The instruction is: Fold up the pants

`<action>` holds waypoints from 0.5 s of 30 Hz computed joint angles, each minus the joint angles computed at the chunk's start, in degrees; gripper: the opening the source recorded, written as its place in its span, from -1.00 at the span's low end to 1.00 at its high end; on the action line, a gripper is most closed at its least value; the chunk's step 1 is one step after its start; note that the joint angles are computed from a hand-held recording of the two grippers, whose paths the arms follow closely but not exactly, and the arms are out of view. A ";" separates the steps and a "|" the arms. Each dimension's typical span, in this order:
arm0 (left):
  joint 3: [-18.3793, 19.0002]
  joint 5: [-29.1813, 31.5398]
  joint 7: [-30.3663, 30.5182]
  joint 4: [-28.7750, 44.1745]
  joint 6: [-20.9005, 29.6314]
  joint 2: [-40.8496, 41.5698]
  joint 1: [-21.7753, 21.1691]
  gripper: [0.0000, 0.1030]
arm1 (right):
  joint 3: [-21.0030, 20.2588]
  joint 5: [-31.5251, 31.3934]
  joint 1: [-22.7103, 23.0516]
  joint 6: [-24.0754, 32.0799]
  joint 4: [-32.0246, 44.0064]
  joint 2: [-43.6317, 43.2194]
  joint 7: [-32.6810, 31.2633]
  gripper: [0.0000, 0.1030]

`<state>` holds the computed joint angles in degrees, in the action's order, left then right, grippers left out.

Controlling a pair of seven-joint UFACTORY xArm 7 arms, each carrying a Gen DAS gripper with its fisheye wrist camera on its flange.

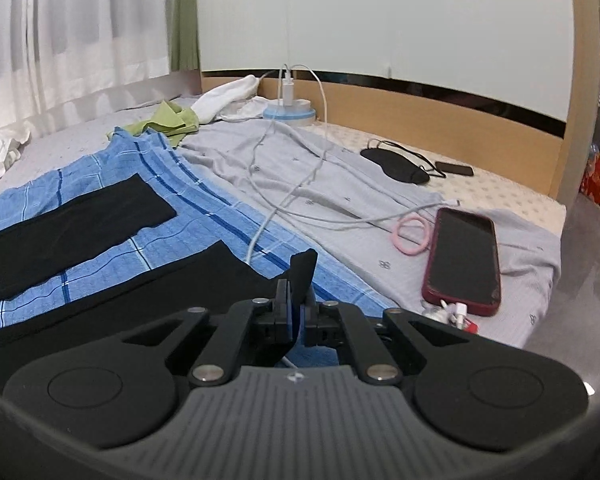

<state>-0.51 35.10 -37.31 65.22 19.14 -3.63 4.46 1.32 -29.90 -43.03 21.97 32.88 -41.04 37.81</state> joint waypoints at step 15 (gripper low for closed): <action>-0.76 1.60 -0.65 -2.59 7.84 -1.41 -0.73 0.12 | -0.94 0.78 1.51 4.08 -1.08 -0.14 -4.45 0.14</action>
<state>-1.28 36.70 -37.95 62.63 26.98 -5.05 3.73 0.38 -29.11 -41.51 26.04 31.80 -41.17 33.37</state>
